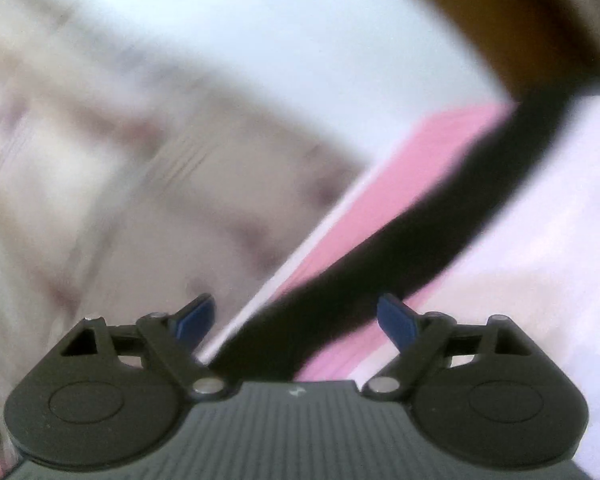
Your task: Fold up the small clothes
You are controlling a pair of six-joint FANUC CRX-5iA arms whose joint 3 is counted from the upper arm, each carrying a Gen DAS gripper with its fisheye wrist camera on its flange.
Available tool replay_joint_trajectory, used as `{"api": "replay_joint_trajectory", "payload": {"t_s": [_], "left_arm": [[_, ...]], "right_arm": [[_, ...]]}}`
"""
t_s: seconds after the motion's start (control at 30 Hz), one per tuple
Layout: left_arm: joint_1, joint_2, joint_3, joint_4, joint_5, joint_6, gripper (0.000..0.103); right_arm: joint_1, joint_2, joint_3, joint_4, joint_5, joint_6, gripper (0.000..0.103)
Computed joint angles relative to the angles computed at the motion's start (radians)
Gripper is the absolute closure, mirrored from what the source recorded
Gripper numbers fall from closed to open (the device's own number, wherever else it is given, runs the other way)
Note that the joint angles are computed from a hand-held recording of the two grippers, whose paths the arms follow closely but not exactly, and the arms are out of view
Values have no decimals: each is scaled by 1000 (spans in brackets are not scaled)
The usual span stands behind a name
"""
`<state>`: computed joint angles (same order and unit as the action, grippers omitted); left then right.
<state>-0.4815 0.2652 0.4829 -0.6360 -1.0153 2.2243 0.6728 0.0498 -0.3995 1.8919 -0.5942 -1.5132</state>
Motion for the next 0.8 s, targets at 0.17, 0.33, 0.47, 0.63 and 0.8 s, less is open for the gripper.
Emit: {"api": "replay_joint_trajectory", "payload": {"t_s": [0.17, 0.33, 0.47, 0.63, 0.8], "left_arm": [[26, -25, -38, 27, 29, 70, 0], [48, -79, -115, 29, 108, 184, 0], [84, -88, -138, 97, 136, 201, 0], [86, -93, -146, 96, 140, 231, 0], [97, -111, -170, 105, 169, 253, 0]], "right_arm": [[-69, -70, -88, -237, -74, 30, 13], [-135, -49, -56, -355, -95, 153, 15], [-141, 14, 48, -526, -90, 410, 16], [-152, 37, 96, -690, -37, 547, 97], [-151, 9, 81, -503, -58, 372, 96]]}}
